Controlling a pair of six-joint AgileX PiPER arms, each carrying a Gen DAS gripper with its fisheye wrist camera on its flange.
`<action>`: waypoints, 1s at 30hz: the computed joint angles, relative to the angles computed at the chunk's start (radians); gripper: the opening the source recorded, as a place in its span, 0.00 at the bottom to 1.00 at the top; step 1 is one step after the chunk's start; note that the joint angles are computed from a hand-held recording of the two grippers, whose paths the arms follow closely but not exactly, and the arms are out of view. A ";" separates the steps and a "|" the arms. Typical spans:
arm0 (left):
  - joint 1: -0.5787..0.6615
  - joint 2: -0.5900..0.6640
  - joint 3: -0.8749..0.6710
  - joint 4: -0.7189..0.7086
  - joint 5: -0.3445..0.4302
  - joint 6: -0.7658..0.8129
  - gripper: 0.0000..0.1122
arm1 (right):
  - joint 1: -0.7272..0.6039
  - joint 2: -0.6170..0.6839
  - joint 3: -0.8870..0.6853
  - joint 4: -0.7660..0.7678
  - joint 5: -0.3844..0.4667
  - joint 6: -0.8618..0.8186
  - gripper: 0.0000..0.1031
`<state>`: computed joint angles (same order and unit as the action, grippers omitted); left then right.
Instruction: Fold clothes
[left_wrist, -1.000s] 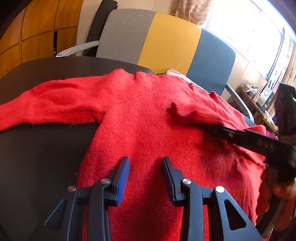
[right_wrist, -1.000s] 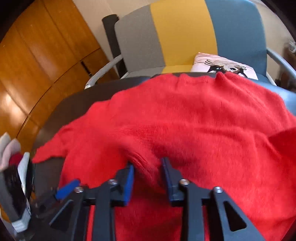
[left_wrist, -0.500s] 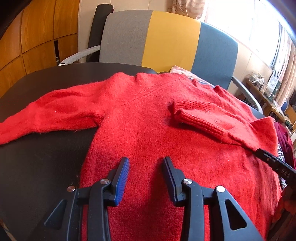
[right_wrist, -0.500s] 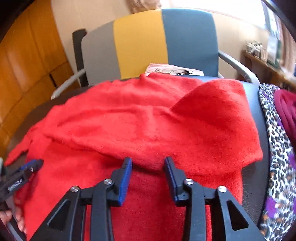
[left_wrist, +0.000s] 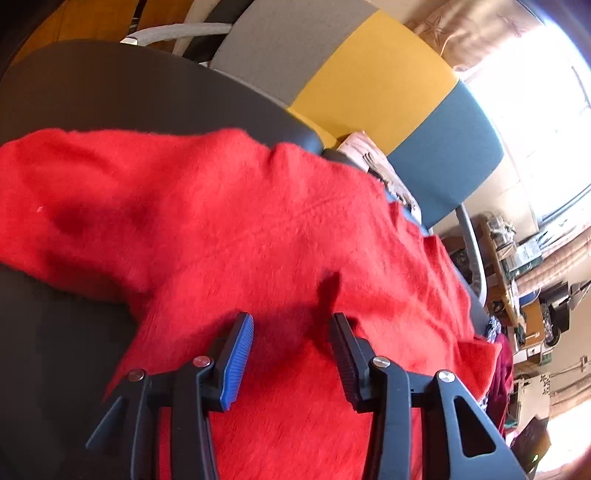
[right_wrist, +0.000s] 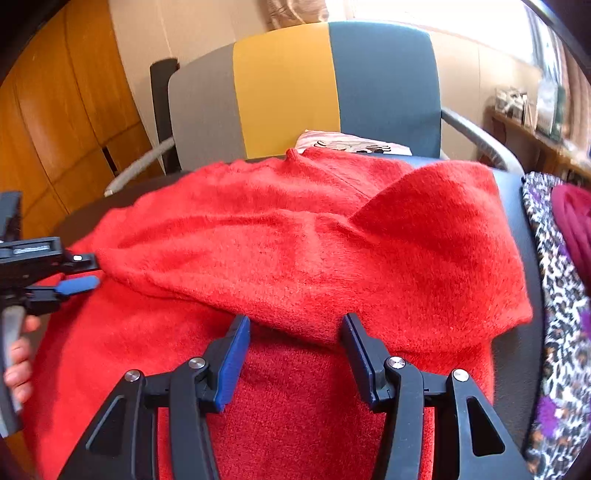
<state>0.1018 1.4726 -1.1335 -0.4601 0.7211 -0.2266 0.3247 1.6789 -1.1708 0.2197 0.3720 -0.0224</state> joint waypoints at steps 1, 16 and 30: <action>0.005 -0.002 0.005 -0.037 -0.007 0.023 0.39 | -0.012 -0.001 0.004 0.061 -0.004 -0.053 0.51; 0.103 0.021 0.119 -0.605 -0.005 0.337 0.55 | -0.042 0.001 0.011 0.243 -0.001 -0.201 0.51; 0.060 0.036 -0.148 -0.371 0.060 0.252 0.07 | -0.072 -0.016 0.050 0.425 -0.024 -0.319 0.45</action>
